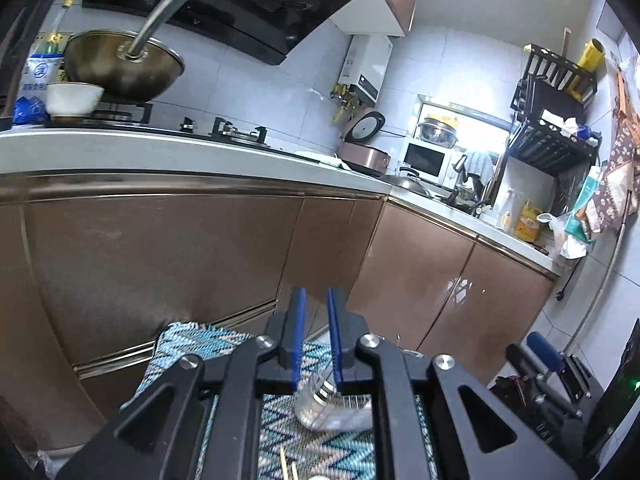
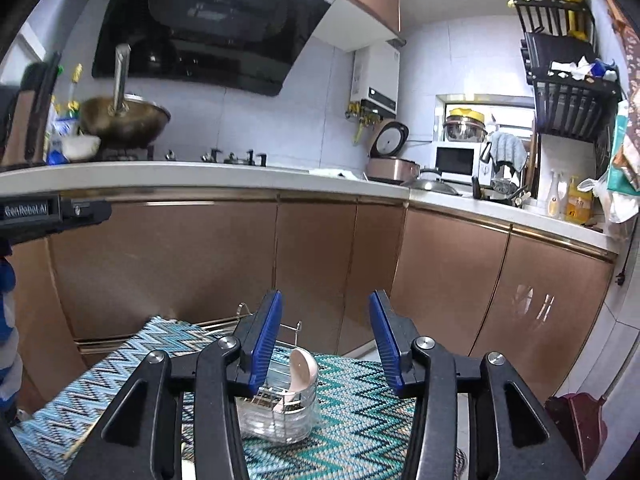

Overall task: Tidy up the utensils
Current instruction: 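Carry the spoon into the utensil holder and open the right tool while the left drops its chopstick in, then lower the left tool to the chopsticks and grasp another chopstick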

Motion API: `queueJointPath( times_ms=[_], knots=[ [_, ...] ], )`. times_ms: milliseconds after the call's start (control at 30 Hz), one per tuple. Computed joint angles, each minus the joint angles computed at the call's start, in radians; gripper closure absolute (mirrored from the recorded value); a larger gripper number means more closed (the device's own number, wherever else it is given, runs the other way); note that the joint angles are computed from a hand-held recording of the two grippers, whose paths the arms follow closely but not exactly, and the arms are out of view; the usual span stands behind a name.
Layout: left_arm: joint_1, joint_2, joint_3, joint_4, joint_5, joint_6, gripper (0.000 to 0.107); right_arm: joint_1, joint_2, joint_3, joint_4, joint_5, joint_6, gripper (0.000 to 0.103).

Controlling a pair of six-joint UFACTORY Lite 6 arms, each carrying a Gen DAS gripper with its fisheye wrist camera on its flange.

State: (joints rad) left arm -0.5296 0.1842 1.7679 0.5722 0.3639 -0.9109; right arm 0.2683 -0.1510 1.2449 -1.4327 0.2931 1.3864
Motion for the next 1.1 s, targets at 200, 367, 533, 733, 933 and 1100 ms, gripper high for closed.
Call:
queueJointPath(
  times_ms=[200,367,533,733,933,1100],
  knots=[
    [0.042,-0.220,-0.219,-0.116,0.006,0.115,0.096,0.027,-0.188,-0.114,0.273,0.028,-0.262,0.058],
    [0.113,-0.348,-0.340,-0.407,0.038,0.412,0.096,0.028,-0.288,-0.197,0.606,0.040,-0.566,0.058],
    [0.232,-0.414,-0.438,-0.748,0.132,0.753,0.096,-0.008,-0.365,-0.303,0.971,0.047,-0.893,0.058],
    [0.308,-0.396,-0.519,-0.939,0.190,0.941,0.096,-0.105,-0.405,-0.419,1.417,0.049,-1.305,0.058],
    [0.297,-0.279,-0.498,-0.964,0.181,0.975,0.096,-0.169,-0.352,-0.479,1.701,0.025,-1.586,0.058],
    [0.289,-0.169,-0.451,-0.983,0.177,1.011,0.096,-0.192,-0.289,-0.486,1.816,-0.006,-1.703,0.058]
  ],
)
